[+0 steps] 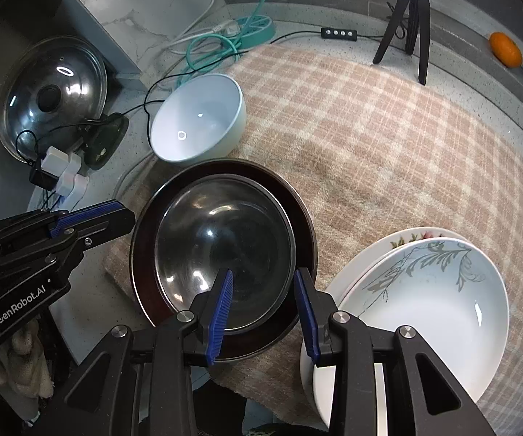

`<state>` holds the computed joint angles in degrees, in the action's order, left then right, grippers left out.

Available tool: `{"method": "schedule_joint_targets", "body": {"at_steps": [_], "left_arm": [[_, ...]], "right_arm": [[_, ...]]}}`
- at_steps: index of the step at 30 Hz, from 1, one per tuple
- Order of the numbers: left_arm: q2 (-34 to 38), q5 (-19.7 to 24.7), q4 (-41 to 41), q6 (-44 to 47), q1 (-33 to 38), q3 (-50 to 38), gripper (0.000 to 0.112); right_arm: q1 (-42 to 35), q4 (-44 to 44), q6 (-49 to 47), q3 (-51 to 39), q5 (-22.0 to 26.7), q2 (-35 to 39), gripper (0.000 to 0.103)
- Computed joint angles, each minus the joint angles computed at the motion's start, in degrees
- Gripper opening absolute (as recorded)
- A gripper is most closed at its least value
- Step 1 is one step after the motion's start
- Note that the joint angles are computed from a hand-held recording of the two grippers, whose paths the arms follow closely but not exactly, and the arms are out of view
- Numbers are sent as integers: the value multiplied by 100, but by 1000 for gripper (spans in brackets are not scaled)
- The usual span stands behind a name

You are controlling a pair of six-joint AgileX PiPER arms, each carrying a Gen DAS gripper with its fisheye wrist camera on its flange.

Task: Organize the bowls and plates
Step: 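Move both tools to the pale blue ceramic bowl rim and close them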

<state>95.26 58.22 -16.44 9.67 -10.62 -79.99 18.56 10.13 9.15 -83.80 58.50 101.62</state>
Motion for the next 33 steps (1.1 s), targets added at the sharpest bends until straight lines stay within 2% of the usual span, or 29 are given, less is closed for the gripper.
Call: {"method": "schedule_joint_targets", "body": {"at_steps": [12,22,23,25,33], "left_arm": [[-61,-43,-274,52,356,-143,11],[215,-66,-710,39,1006,-394,11],[263,-61,-768,41,1069,-435,12],[381,-51,-967,82,1213,-520,22],[987,-23,-1118,-60,1287,-1050,22]], "right_arm": [[53,-286,7,-252,-200,-120,32],[-425,451,-264,-891,-260,319,32],[-495,553,-279,-980,-245,391,32],[-643,833,-355,-1129,-219,524,32],[-913,1359,-295,-1904,-64,1240,32]]}}
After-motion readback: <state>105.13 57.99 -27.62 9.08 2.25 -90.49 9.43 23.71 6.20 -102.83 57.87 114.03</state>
